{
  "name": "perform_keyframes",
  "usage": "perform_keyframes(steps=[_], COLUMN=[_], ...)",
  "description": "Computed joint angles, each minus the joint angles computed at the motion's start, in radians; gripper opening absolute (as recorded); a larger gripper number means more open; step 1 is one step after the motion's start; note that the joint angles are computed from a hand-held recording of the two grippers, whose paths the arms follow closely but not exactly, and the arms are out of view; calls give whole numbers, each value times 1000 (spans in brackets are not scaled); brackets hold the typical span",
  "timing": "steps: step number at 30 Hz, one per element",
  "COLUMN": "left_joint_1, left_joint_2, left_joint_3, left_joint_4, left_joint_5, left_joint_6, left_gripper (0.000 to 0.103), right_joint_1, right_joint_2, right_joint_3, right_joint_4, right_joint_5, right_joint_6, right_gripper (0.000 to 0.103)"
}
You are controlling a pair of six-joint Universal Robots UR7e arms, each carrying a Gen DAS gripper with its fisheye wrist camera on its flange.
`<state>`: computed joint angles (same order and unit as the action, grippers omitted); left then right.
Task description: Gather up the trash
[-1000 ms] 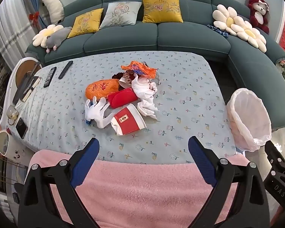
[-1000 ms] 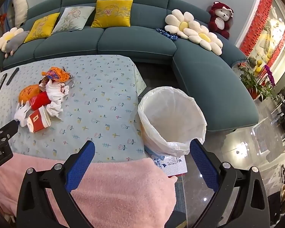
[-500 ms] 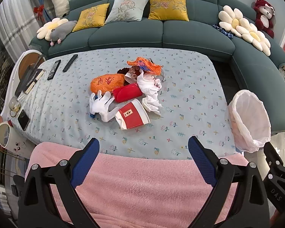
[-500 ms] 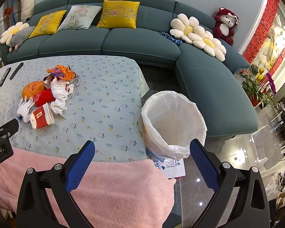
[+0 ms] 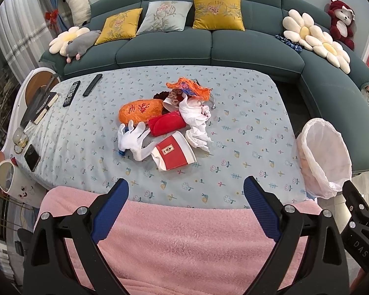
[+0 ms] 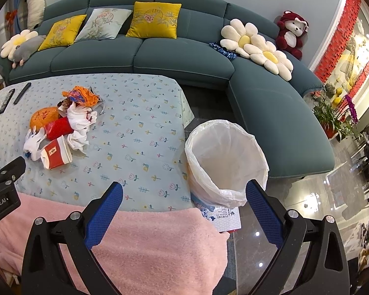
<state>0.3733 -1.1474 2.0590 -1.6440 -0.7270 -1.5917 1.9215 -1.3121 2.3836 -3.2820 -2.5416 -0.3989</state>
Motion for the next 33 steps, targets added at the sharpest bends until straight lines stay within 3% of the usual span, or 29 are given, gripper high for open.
perform_keyframes(steps=[14,26,33], left_joint_1=[4,-6,-2], left_joint_2=[-13,-68,-36], left_joint_3=[5,-2,-15], left_joint_4=[9,51,22], left_joint_5=[11,1,21], left_joint_6=[-11,3,-15], left_gripper=[90,90,90], right_joint_1=[14,69,53], right_joint_2=[17,-19,-17], right_joint_3=[-13,-52,-75], right_joint_4=[26,215,216], right_joint_5=[-15,-60,-45], right_joint_6=[22,190,149], right_gripper=[95,95,95])
